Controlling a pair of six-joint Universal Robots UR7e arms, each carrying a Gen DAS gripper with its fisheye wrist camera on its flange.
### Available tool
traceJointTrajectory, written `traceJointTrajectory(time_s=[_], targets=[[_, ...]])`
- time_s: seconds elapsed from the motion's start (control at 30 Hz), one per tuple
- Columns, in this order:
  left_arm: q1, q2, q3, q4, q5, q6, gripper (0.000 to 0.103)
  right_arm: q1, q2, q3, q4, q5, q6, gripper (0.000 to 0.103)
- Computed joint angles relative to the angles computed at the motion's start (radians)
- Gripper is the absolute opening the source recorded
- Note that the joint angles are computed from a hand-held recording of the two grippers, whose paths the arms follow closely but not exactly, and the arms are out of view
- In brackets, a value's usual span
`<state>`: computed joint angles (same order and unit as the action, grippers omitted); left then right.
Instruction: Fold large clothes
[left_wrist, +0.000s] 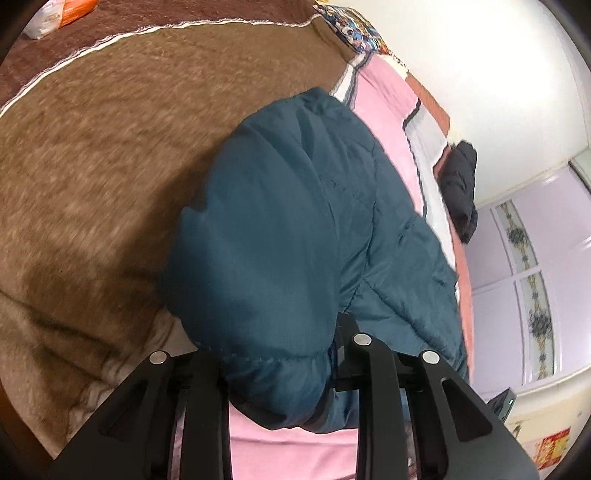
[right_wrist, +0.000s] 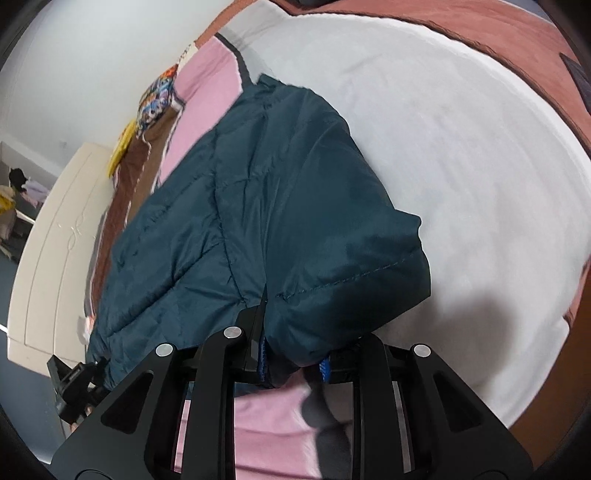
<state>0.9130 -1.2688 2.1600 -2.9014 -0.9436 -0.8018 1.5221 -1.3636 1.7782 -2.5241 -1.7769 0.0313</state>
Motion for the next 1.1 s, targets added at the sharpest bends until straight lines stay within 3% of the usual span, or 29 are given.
traceJointTrajectory(time_s=[0.13,0.2,0.27,0.33,0.43,0.53,0.57,0.67,0.77,0.83,0.97,1.1], targets=[[0.014,0.016,0.017,-0.03,0.011,-0.021,0.032,-0.004,0.024,-0.025,0.027,-0.013,0.028,0.027],[0.02,0.023,0.019,-0.036,0.015,-0.053,0.041,-0.004,0.026,-0.034,0.047,-0.025,0.037,0.032],[0.017,0.016,0.018,-0.004,0.029,-0.094,0.052,-0.01,0.012,-0.037,0.081,-0.028,0.051,0.042],[0.007,-0.005,0.044,0.006,0.03,-0.127,0.056,-0.008,-0.001,-0.048,0.123,-0.051,0.072,0.051],[-0.004,-0.051,0.058,0.06,0.032,-0.142,0.058,-0.006,-0.043,-0.032,0.139,-0.075,0.04,0.051],[-0.028,-0.105,0.085,0.11,0.053,-0.158,0.059,0.018,-0.088,-0.003,0.081,-0.177,0.005,0.051],[-0.038,-0.119,0.091,0.13,0.068,-0.168,0.059,0.034,-0.099,0.008,0.03,-0.22,-0.021,0.051],[-0.111,-0.162,0.094,0.28,0.226,-0.231,0.059,0.075,-0.094,0.006,-0.056,-0.254,-0.134,0.051],[-0.169,-0.164,0.071,0.335,0.32,-0.17,0.059,0.123,-0.049,-0.032,-0.03,-0.198,-0.268,0.039],[-0.191,-0.134,0.051,0.273,0.318,-0.064,0.059,0.144,-0.007,-0.061,0.012,-0.135,-0.317,0.034],[-0.186,-0.027,-0.025,0.153,0.198,0.141,0.059,0.171,0.105,-0.143,0.148,0.0,-0.354,0.026],[-0.15,0.059,-0.099,0.166,0.123,0.205,0.059,0.202,0.229,-0.252,0.305,0.051,-0.411,0.026]])
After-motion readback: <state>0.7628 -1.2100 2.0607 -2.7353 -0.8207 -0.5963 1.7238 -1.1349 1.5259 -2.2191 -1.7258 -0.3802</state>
